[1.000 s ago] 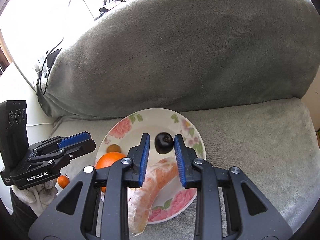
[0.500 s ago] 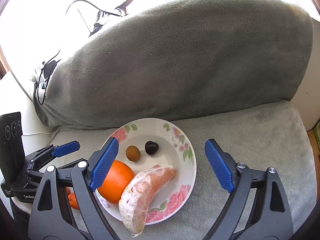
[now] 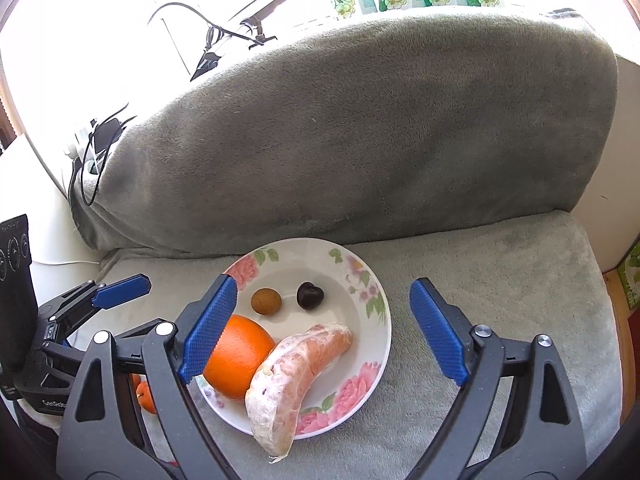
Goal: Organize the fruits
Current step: 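Move both open tools back from the plate toward the fruits on the towel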
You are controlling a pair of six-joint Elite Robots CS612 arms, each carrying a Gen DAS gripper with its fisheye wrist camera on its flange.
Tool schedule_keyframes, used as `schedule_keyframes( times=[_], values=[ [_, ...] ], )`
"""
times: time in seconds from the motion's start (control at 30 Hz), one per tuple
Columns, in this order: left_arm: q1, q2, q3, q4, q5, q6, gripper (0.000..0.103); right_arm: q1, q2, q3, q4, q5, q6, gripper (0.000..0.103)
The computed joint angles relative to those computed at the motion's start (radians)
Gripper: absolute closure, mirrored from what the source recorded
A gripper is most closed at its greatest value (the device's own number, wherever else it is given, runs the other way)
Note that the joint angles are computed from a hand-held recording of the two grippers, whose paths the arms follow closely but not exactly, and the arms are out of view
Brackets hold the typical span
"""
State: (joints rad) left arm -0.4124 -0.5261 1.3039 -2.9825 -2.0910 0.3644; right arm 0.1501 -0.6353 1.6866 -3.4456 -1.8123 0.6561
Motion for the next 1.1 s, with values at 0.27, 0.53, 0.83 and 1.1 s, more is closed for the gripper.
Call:
schedule_keyframes(
  times=[0.27, 0.53, 0.83, 1.1],
  values=[
    [0.008, -0.017, 0.027, -0.035, -0.004, -0.01, 0.024, 0.016, -0.006, 0.009, -0.032, -0.023, -0.012, 0.012],
    [0.035, -0.037, 0.051, -0.085, -0.003, -0.033, 0.024, 0.05, -0.007, 0.01, -0.083, -0.061, -0.074, 0.012],
    [0.077, -0.055, 0.087, -0.142, 0.027, -0.049, 0.024, 0.089, 0.001, -0.024, -0.077, -0.045, -0.165, 0.012],
    [0.119, -0.056, 0.112, -0.173, 0.057, -0.099, 0.024, 0.104, 0.013, -0.055, -0.063, 0.037, -0.197, 0.012]
  ],
)
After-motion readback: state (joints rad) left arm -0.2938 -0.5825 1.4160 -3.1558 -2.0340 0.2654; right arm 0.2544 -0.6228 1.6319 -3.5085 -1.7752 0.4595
